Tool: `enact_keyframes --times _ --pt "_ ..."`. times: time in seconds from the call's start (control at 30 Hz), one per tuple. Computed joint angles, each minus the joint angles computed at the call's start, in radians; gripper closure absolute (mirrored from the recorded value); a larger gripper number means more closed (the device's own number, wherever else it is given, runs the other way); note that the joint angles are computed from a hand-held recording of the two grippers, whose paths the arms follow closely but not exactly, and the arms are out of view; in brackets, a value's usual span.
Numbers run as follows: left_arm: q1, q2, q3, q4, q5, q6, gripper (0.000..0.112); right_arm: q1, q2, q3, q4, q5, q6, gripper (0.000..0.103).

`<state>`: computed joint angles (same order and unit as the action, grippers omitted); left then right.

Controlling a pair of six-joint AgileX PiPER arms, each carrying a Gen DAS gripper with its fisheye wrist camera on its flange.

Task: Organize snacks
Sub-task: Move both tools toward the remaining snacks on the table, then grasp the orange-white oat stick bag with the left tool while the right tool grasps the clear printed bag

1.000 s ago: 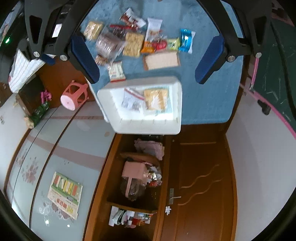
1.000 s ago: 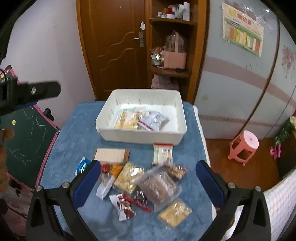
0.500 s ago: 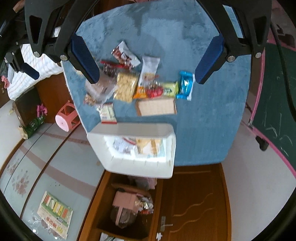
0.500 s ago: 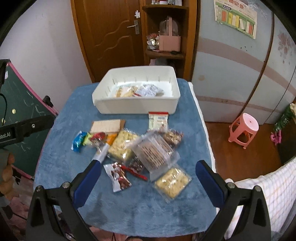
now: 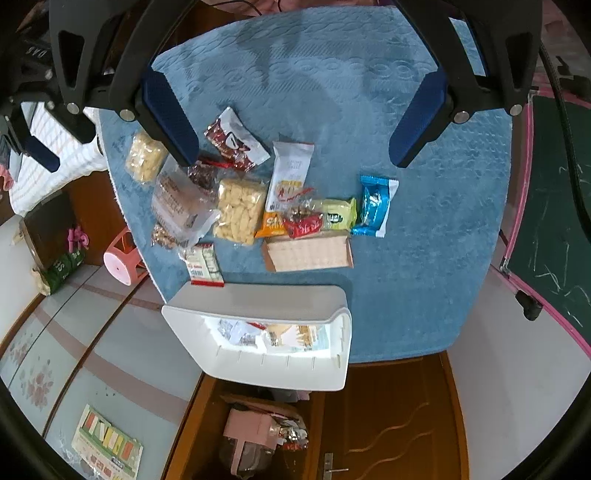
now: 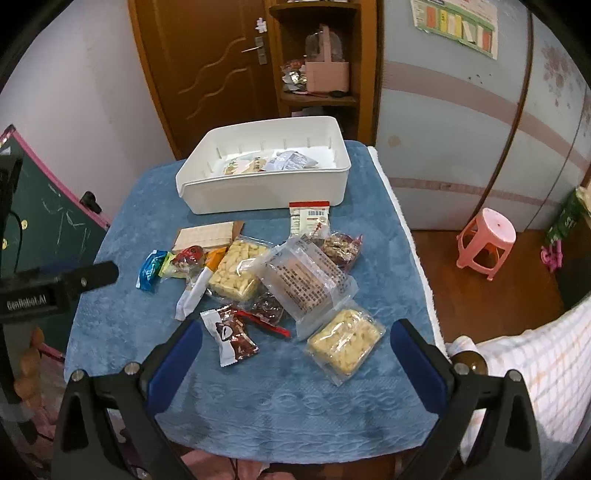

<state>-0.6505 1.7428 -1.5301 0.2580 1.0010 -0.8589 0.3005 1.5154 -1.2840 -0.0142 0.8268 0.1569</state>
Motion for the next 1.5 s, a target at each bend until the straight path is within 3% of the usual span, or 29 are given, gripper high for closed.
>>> enact_keyframes --times 0.6,1.03,1.23,1.5 --pt "0.035 0.039 0.084 -0.048 -0.065 0.045 0.010 -0.044 0.023 0.057 0.041 -0.043 -0.003 0.001" --pt "0.111 0.203 0.021 -0.197 -0.096 0.230 0.014 -0.037 0.193 -0.027 0.013 -0.139 -0.179 0.001" --pt "0.141 0.326 -0.076 -0.292 -0.084 0.329 0.016 -0.074 0.325 -0.151 0.103 -0.098 -0.339 0.001" --pt "0.185 0.447 -0.180 -0.367 -0.049 0.385 0.020 -0.104 0.528 -0.362 0.144 0.027 -0.481 0.001"
